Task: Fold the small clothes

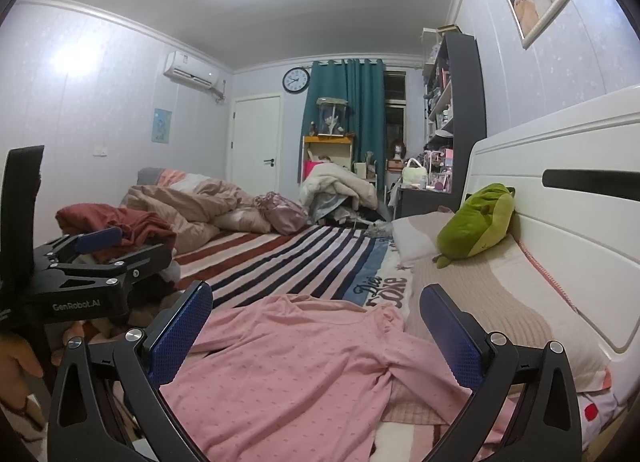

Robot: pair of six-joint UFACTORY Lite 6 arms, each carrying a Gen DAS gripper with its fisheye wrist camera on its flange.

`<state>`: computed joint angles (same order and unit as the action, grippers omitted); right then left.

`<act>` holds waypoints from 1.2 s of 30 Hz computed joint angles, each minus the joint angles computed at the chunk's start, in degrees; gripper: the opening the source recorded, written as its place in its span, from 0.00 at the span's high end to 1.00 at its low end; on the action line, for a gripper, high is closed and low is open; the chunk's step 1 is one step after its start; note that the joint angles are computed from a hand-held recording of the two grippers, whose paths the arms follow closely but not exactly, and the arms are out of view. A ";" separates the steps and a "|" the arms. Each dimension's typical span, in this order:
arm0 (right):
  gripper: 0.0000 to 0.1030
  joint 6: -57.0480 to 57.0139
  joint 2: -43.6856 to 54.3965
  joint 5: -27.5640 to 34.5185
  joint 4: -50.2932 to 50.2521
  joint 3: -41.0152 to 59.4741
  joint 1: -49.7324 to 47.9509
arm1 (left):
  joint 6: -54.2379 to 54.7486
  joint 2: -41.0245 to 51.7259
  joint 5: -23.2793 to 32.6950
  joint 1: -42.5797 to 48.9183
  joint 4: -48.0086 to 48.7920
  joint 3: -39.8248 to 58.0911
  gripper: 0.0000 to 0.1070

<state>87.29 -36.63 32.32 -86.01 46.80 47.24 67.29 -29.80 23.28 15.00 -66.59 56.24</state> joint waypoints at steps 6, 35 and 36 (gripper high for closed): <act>0.00 0.27 -1.08 2.46 -0.63 -1.22 2.52 | 7.08 0.30 4.84 4.30 -5.15 -0.73 0.05; 0.00 54.51 25.06 -20.49 -39.03 -2.25 -9.65 | 36.07 52.34 20.88 42.28 -11.35 10.24 0.32; 0.00 57.63 26.24 -21.32 -42.59 -1.67 -9.72 | 35.48 53.40 20.16 41.90 -10.64 11.30 0.33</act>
<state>144.92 -10.38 11.00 -128.60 45.13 37.52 102.76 23.61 43.44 56.91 -77.23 67.55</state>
